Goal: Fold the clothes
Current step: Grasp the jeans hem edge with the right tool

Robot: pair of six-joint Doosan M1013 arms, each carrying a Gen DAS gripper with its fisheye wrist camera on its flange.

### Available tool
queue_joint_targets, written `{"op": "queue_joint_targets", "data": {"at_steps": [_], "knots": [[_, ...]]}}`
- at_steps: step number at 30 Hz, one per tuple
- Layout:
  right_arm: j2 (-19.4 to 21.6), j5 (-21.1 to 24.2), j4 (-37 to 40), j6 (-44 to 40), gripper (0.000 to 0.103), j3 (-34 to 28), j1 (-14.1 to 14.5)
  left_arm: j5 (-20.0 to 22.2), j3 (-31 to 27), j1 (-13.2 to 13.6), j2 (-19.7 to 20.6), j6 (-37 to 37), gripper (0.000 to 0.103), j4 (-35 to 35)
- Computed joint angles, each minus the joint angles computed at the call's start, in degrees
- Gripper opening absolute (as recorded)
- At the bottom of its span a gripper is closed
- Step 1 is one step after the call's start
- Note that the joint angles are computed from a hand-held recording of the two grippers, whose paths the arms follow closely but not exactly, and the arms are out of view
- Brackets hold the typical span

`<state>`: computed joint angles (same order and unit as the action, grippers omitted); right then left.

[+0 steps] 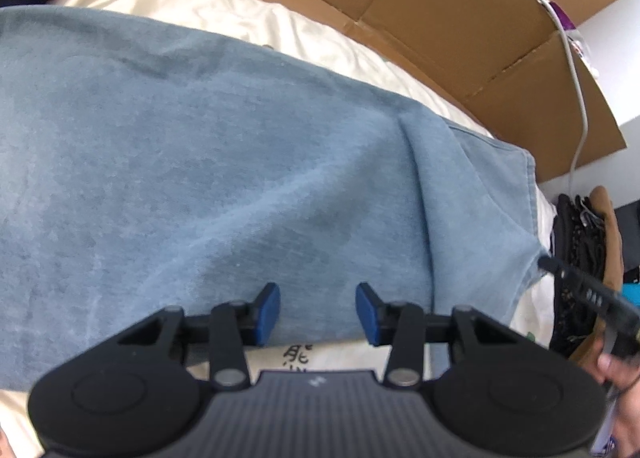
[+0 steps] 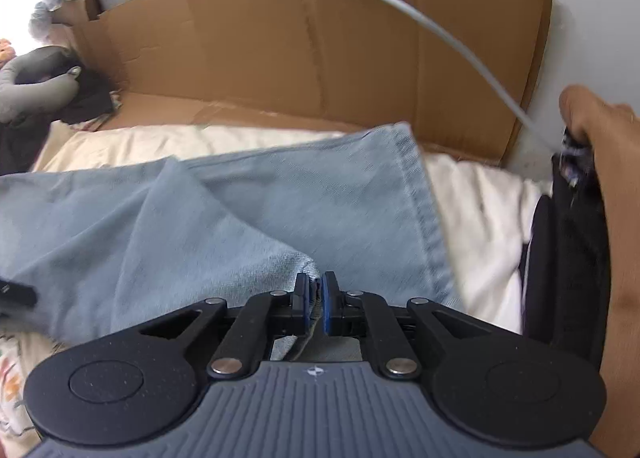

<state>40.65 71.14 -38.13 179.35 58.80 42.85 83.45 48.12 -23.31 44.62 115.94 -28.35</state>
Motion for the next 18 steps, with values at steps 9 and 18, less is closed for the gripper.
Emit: {"op": "queue_joint_targets", "data": {"at_steps": [9, 18], "knots": [[-1.16, -3.75, -2.61, 13.11, 0.013, 4.95, -1.21, 1.06, -0.93, 0.67, 0.78, -0.40, 0.044, -0.42], [-1.88, -7.53, 1.02, 19.80, 0.030, 7.10, -1.18, 1.90, -1.45, 0.96, 1.23, -0.05, 0.044, -0.96]]}}
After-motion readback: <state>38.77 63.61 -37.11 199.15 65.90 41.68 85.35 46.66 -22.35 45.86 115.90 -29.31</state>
